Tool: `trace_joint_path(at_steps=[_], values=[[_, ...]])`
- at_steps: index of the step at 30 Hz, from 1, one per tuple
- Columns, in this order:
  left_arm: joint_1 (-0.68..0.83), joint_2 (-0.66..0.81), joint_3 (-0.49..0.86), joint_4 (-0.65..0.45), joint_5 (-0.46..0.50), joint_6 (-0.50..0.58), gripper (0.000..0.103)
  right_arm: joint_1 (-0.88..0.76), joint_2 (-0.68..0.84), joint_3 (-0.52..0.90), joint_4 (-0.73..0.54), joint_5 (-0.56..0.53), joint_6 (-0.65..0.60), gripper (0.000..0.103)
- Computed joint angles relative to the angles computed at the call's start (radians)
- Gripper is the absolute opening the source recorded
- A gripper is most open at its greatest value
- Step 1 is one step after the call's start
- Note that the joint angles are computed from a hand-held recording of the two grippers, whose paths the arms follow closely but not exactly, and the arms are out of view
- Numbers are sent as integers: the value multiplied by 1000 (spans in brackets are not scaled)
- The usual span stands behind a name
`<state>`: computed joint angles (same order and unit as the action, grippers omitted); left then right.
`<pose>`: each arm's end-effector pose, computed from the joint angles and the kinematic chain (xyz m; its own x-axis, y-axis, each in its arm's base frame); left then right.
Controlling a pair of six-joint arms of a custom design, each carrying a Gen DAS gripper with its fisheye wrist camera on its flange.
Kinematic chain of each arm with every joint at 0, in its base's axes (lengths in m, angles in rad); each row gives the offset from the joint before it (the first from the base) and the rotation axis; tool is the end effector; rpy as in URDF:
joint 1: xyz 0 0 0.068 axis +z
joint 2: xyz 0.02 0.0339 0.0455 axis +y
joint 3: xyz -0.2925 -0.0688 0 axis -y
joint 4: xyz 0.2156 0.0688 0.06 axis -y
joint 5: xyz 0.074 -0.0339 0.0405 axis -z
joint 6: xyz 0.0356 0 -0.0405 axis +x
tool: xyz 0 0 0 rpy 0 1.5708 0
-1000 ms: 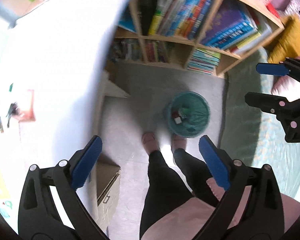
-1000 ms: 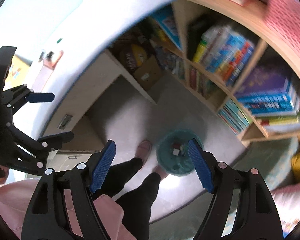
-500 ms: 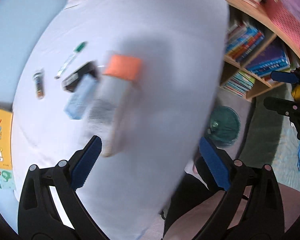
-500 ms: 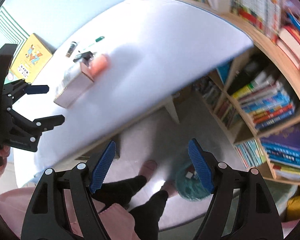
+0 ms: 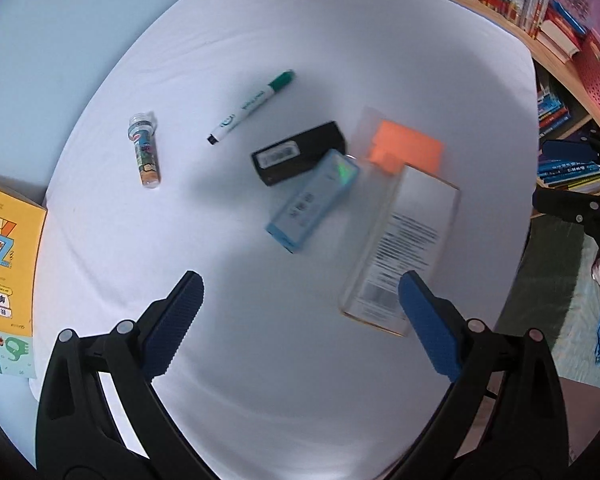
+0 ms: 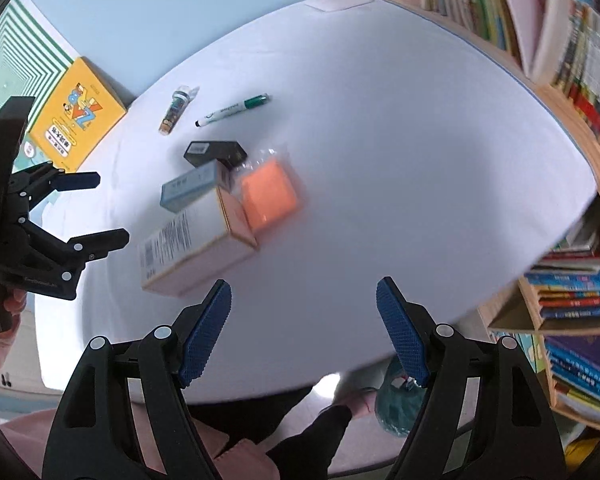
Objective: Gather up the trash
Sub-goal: 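Bring both open tools back over the table, then grasp the blue-and-white box with the left tool while the right tool grasps the orange bag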
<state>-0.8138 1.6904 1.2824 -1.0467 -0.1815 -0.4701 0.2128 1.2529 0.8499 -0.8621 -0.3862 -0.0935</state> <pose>0.2033 -0.2058 0.2652 -0.9255 0.3308 -0.1845 0.3156 0.9428 0.1074 0.1757 0.0517 0.2600 -0.8994 -0.2828 -0.3332 -0.3921 0.8589 0.3295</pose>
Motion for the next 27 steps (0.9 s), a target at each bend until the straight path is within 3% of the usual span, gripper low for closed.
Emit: trace_joint_path(at_steps=[5, 19, 22, 27], values=[[74, 31, -22, 55, 16, 91, 96, 67, 105, 53, 44, 22, 39, 75], [181, 152, -55, 179, 126, 181, 95, 141, 362, 173, 94, 31, 29, 70], [192, 169, -63, 202, 151, 188, 93, 155, 400, 197, 93, 26, 23, 70], [219, 195, -80, 235, 187, 205, 81, 183, 448, 225, 85, 19, 13, 63]])
